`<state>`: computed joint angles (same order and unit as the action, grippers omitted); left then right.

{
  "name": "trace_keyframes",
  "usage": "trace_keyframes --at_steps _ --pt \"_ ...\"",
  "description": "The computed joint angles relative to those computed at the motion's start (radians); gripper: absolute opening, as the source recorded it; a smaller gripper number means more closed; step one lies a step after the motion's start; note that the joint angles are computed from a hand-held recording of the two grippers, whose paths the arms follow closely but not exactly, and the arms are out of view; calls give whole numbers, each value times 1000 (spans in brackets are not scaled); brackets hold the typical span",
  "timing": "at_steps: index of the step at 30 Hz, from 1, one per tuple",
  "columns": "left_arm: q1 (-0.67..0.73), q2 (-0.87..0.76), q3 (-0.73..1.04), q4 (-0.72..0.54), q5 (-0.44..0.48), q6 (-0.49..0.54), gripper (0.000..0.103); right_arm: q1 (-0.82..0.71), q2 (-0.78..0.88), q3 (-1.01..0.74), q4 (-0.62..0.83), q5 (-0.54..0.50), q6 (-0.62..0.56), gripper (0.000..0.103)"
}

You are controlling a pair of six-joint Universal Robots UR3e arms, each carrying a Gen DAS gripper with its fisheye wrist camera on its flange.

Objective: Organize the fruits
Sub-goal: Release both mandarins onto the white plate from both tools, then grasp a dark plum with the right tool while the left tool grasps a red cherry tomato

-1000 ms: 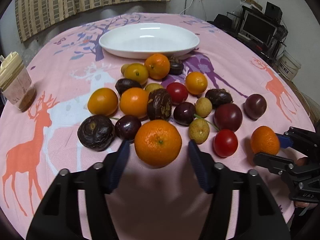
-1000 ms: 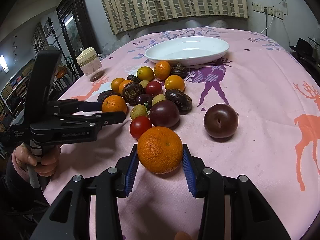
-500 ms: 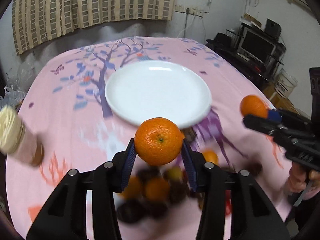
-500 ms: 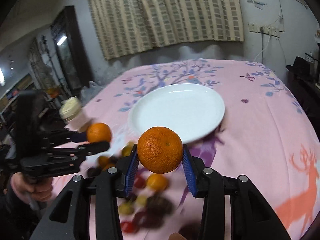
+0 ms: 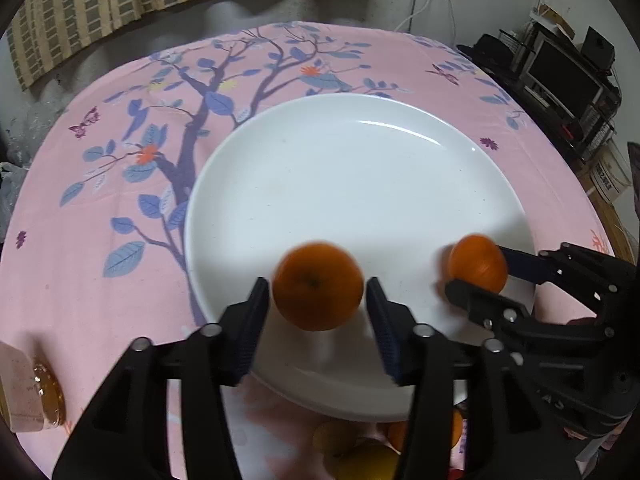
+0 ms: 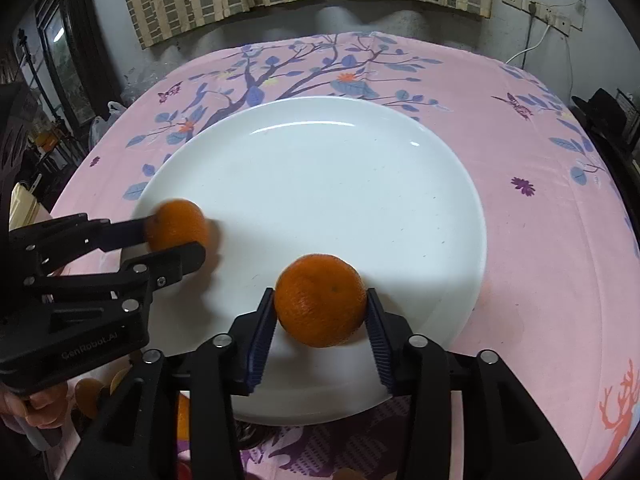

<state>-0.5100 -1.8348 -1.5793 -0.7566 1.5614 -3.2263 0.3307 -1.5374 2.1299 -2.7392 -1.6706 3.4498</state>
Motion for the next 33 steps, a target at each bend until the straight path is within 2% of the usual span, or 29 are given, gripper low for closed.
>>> trace_keyframes --at_steps 1,2,4,6,9,12,14,16,20,24,26,27,28,29,33 --pt "-2 27 -23 15 12 -3 71 12 -36 29 -19 -8 9 61" --pt "-5 67 -58 38 24 -3 76 28 -83 54 -21 -23 16 63" --pt "-31 182 -162 108 83 1 93 86 -206 121 -31 -76 31 72" --pt "-68 316 -277 154 152 -18 96 155 -335 178 -4 -141 52 77" --pt "-120 528 -435 149 156 -40 98 315 -496 246 91 -269 140 77" --pt "-241 698 -586 158 167 -94 98 502 -603 306 231 -369 277 77" --pt "-354 726 -657 204 211 -160 98 595 -626 336 308 -396 380 77" --pt "-495 700 -715 281 282 -251 98 657 -628 355 367 -405 453 77" --pt "-643 606 -754 372 315 -334 98 725 -596 361 394 -435 523 77" --pt "-658 557 -741 390 293 -351 98 664 -576 385 337 -387 464 76" --pt "-647 558 -743 396 271 -350 96 638 -565 398 317 -363 453 68" --pt "-642 553 -740 398 265 -347 94 615 -572 411 302 -338 436 57" --pt "-642 549 -740 401 262 -347 93 606 -575 421 290 -325 429 40" --pt "-639 548 -741 401 256 -345 92 598 -582 433 279 -316 421 41" --pt "-597 541 -734 384 177 -317 66 648 -609 452 273 -351 489 40"
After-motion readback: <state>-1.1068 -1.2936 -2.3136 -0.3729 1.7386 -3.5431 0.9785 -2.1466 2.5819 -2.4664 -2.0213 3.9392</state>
